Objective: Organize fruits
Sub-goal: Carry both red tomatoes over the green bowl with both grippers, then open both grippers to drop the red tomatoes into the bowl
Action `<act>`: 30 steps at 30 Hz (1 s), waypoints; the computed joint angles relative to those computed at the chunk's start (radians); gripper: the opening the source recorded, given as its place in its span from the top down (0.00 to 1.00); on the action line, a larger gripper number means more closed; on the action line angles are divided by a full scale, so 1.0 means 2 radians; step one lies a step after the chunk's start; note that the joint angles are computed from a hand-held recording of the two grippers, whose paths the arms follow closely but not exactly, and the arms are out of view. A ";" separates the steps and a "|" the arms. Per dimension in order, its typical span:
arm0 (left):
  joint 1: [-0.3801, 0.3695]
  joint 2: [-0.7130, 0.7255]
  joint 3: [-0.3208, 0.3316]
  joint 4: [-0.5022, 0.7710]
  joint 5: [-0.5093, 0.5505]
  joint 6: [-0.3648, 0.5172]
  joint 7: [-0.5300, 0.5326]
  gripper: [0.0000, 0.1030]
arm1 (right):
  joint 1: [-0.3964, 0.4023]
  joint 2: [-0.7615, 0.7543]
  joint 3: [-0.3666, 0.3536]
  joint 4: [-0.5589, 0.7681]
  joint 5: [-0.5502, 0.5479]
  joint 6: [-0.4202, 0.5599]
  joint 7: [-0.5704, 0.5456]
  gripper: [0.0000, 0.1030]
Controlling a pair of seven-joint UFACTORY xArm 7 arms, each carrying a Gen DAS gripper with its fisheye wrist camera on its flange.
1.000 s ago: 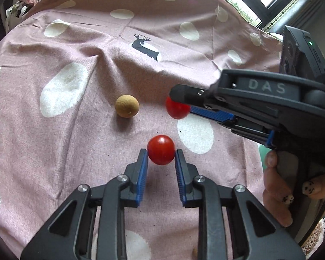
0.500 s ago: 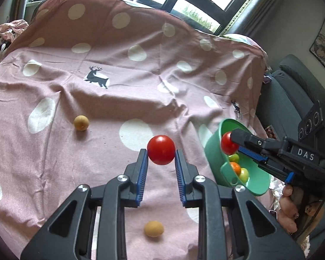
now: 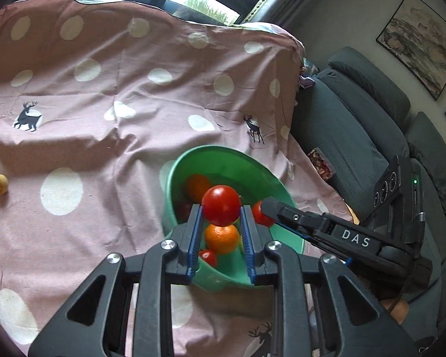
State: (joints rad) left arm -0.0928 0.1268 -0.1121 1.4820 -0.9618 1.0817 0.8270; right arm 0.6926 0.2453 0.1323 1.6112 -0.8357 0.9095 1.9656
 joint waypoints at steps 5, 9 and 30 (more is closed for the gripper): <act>-0.026 0.010 -0.015 0.001 0.033 -0.026 -0.017 0.76 | -0.007 -0.027 0.009 -0.032 0.018 0.041 0.009 0.73; -0.031 0.019 -0.021 0.004 0.035 -0.021 -0.014 0.77 | -0.016 -0.043 0.017 -0.052 0.020 0.046 0.018 0.73; 0.056 0.078 0.027 0.097 0.148 -0.081 -0.113 0.45 | 0.018 0.071 0.008 0.120 0.055 0.046 -0.140 0.43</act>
State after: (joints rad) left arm 0.0196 0.2830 -0.0588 1.6755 -0.6668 0.9201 0.6020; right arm 0.7284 0.3881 0.1492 1.8517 -0.7254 1.0006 1.6854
